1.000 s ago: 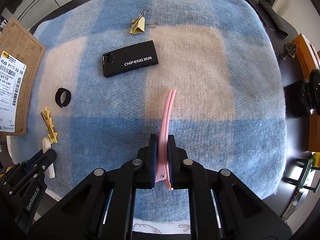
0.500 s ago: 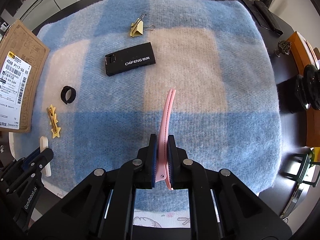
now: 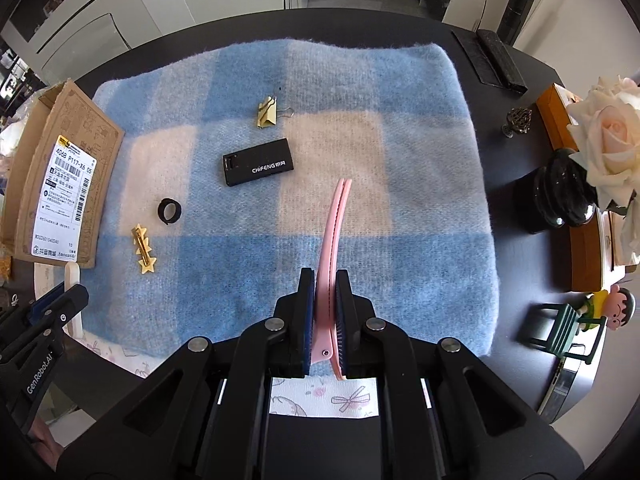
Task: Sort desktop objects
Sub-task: 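Lift the cream stick with left tool while right tool lifts pink clip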
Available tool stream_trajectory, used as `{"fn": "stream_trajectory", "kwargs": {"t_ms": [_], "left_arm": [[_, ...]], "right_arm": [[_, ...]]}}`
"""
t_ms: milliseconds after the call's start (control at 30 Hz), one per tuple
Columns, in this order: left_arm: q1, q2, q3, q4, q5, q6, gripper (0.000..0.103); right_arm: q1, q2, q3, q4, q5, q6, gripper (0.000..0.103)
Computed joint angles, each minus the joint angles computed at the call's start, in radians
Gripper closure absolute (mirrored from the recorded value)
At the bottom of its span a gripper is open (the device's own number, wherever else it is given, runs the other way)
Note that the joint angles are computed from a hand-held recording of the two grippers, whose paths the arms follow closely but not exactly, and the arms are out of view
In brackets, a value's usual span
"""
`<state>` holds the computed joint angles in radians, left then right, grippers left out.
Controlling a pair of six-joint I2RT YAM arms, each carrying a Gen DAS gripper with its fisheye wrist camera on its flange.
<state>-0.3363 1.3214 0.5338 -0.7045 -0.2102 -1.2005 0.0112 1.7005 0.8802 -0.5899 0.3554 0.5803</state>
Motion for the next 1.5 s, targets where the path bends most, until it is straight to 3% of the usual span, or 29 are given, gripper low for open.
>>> {"fn": "stream_trajectory", "kwargs": {"t_ms": [333, 700, 1067, 1333, 1500], "left_arm": [[-0.022, -0.115, 0.175, -0.264, -0.015, -0.004, 0.087], [-0.09, -0.208, 0.326, -0.497, -0.042, -0.055, 0.087], [-0.136, -0.274, 0.452, -0.715, -0.099, -0.093, 0.087], [-0.188, -0.291, 0.493, -0.784, -0.138, -0.172, 0.087], [-0.191, -0.295, 0.493, -0.789, -0.141, -0.169, 0.087]], "right_arm": [[0.059, -0.129, 0.116, -0.232, 0.034, 0.024, 0.094], [0.178, -0.191, 0.325, -0.533, 0.076, 0.14, 0.094], [0.328, -0.212, 0.476, -0.748, 0.131, 0.284, 0.094], [0.385, -0.218, 0.502, -0.791, 0.145, 0.343, 0.094], [0.392, -0.213, 0.498, -0.783, 0.143, 0.344, 0.094]]}}
